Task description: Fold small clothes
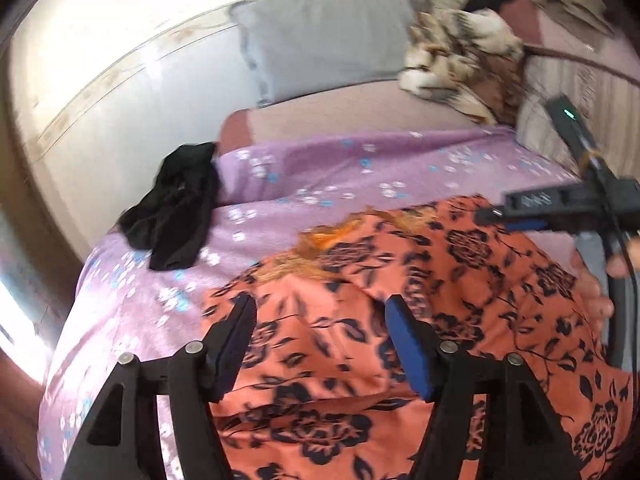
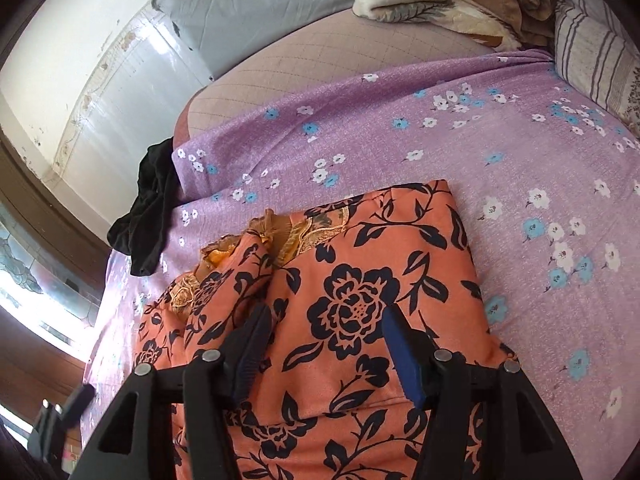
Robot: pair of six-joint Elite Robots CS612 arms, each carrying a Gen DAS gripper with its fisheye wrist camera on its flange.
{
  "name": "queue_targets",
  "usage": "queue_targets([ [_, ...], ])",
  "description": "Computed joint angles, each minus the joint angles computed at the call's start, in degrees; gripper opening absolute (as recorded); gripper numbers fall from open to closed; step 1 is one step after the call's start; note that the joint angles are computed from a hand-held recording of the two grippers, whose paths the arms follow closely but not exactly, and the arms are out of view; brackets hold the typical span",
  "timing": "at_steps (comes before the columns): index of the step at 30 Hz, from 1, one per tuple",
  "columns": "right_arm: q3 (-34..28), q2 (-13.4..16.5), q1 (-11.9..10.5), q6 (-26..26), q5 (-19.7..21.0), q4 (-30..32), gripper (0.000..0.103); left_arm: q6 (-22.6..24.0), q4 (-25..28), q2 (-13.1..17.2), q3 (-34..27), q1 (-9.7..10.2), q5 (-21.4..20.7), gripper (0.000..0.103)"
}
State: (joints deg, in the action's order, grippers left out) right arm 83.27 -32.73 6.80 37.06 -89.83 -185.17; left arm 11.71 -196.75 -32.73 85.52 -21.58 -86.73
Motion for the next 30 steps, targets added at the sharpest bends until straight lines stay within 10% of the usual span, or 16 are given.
queue_targets([
  [5, -2.0, 0.7, 1.4, -6.7, 3.0, 0.7, 0.061, -19.6, 15.9, 2.9, -6.7, 3.23, 7.6, 0.068],
  [9, -4.9, 1.6, 3.0, -11.3, 3.4, 3.6, 0.061, -24.7, 32.7, 6.1, -12.6, 3.39, 12.5, 0.068],
  [13, -12.3, 3.5, 4.6, -15.9, 0.7, 12.3, 0.061, -23.9, 33.5, 5.4, -12.5, 2.66, 13.4, 0.067],
  [17, -23.5, 7.4, 5.7, -18.2, -2.8, 25.7, 0.062, -24.5, 35.4, 4.6, -12.1, 3.87, 5.4, 0.067],
  [25, -51.1, 19.9, 7.1, -22.0, -8.5, 60.0, 0.062, -29.9, 38.4, 5.4, -14.3, 5.35, -0.6, 0.071],
  [27, -52.6, 21.1, 7.3, -21.3, -11.1, 60.7, 0.06, -29.3, 38.5, 5.6, -14.6, 5.22, -0.3, 0.071],
  [30, -47.2, 18.7, 6.6, -18.7, -9.4, 54.7, 0.027, -29.6, 38.9, 5.7, -15.0, 5.26, -0.5, 0.071],
])
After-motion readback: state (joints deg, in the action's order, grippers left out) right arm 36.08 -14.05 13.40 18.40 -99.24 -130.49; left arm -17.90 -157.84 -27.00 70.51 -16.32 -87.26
